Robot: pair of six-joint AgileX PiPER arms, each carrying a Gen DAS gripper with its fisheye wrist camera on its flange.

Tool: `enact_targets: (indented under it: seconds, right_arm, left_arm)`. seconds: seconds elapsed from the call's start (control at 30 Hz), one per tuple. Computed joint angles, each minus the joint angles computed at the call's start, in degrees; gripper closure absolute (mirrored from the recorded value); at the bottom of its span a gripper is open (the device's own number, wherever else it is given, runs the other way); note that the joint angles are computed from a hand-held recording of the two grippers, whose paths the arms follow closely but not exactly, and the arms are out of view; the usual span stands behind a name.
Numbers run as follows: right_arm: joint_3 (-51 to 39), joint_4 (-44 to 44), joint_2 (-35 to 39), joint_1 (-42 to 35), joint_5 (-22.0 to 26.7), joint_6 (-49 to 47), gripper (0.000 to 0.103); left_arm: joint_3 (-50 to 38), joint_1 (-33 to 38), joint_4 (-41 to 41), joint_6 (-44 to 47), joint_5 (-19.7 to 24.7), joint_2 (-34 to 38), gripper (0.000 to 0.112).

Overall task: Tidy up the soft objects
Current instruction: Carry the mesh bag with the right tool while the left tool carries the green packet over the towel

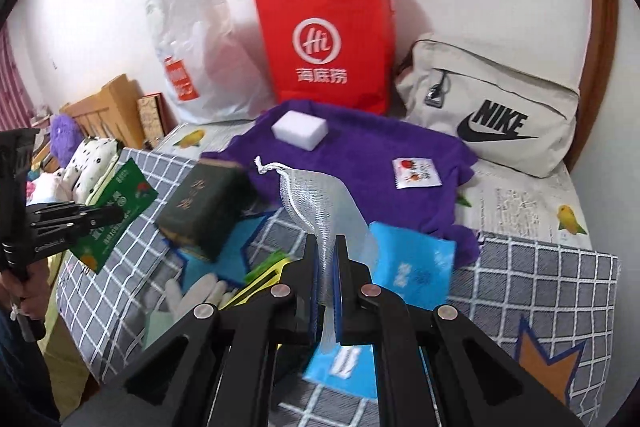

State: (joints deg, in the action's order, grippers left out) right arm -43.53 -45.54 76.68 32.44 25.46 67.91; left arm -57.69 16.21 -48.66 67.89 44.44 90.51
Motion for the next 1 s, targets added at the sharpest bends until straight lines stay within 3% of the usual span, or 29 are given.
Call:
enact_targets:
  seconds: [0.5, 0.73, 1.0]
  right_arm:
    - [-6.6, 8.5, 7.7, -12.9, -3.6, -14.1, 0.097]
    - [-11.7, 14.5, 13.8, -18.3, -5.4, -22.6, 0.097]
    - [-17.5, 23.8, 20.6, -22.3, -6.4, -34.1, 0.097]
  left_arm:
    - [-17.2, -11.9, 9.6, -17.5, -3.6, 12.6, 0.105]
    - [-28.5, -16.3, 16.4, -26.9, -2.4, 20.7, 0.106]
    - [-44.2, -19.3, 21.3, -36.0, 2.2, 31.5, 0.106]
